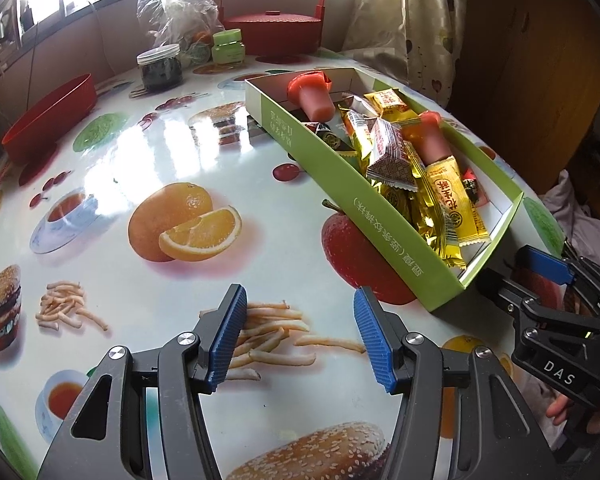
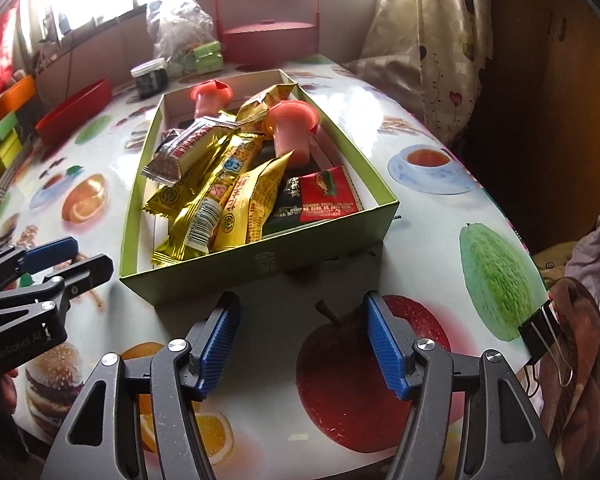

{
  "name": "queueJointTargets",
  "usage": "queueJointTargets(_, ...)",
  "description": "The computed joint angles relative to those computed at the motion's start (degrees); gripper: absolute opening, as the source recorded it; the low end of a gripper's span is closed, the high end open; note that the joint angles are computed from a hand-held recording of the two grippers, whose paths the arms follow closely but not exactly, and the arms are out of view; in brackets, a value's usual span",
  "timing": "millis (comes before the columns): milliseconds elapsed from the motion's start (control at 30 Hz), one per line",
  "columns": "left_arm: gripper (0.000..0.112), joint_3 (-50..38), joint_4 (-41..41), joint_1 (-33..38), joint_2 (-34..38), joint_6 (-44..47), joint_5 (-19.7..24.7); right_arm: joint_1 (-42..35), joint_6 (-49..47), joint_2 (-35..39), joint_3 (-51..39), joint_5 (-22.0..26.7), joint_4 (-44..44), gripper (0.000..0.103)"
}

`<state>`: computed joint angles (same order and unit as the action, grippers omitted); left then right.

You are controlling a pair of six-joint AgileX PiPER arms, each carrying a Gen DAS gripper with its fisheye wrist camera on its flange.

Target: Organize snacks

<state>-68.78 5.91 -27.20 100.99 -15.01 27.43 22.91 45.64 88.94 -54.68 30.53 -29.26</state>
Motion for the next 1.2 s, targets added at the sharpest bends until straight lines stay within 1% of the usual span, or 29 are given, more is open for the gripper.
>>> queueJointTargets(200,0.057,-0.7,4.9,-1.3,0.4,-4.1,1.3,0.5,1.7,0.4,-0.3,0.3,-1.3,0.067)
queueJointTargets(1200,0.058,-0.5,5.2,-1.4,0.3,-4.8,0.9,0.8,4.5,0.5,0.0,0.4,-3.2,0.07)
